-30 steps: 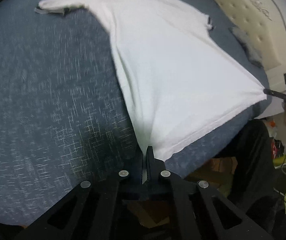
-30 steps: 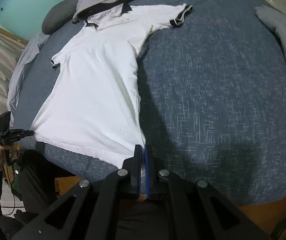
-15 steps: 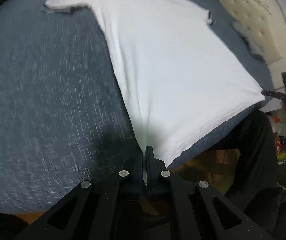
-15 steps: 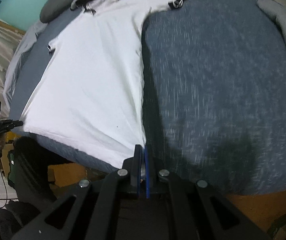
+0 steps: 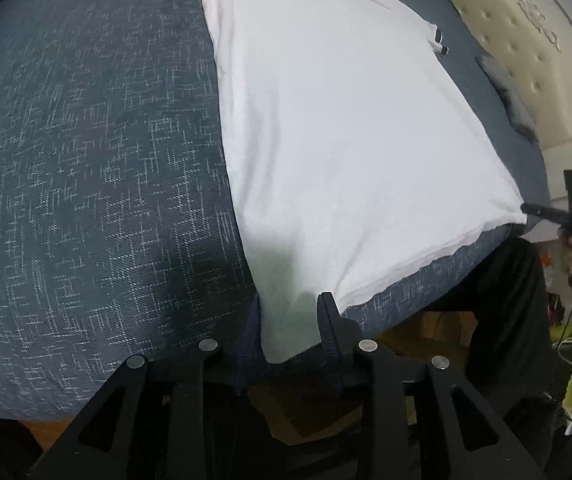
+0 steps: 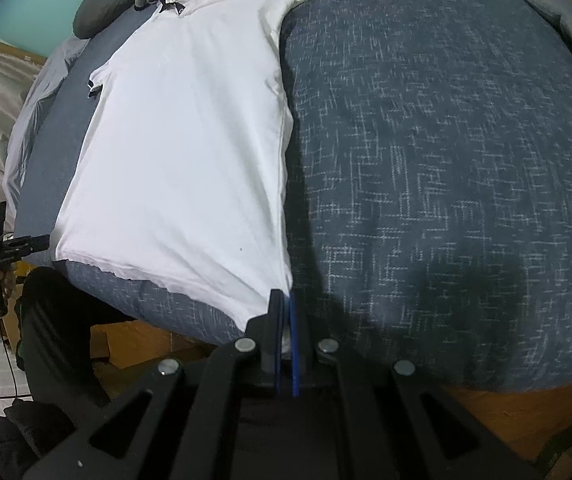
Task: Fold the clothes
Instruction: 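Pull the hem with both tools away from the collar to straighten it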
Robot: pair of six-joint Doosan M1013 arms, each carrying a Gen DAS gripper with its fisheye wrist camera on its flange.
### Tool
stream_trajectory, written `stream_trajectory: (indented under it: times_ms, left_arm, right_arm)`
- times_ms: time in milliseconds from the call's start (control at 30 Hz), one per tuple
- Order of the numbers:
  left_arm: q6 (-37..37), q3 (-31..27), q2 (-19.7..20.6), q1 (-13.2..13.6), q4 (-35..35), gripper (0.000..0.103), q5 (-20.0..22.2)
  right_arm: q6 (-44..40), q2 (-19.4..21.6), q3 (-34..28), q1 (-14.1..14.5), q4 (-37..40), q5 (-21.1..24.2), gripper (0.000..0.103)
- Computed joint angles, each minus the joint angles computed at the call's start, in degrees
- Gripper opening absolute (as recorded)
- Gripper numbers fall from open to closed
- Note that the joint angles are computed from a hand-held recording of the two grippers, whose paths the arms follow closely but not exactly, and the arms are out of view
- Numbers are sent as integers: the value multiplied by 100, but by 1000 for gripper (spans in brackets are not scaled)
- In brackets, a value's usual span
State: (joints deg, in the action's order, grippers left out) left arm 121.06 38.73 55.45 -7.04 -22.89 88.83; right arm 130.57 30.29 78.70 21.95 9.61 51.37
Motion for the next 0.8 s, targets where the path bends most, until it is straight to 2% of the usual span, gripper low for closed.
stream_trajectory:
  times_ms: [167,500,533,567,600,633,800]
  left_arm:
    - [-295,-246,164,39,7,35,-31]
    - [-209,-406,356,50,-91,33,384]
    - [-164,-396,359,54,-147,29,429]
    - [-102,-357,338,50,-145,14,422]
    - [-29,-302,302,42,-110,6,383]
    - [43,-247,267,33,-75,3,343]
    - [233,-145,137,58,-124,2,277]
  right_arm:
    - [51,-29,54,-15,19,-59,3]
    - [56,-24,11,-17,5,-66,3]
    - [64,-18,10,-19,14,-73,3]
    - [56,-17,14,-23,21,-80,3]
    - [50,-11,3,-19,15,-77,3]
    - [54,-11,-7,-13,-9,-71,3]
    - [118,-124,-1,14,-253,-110,3]
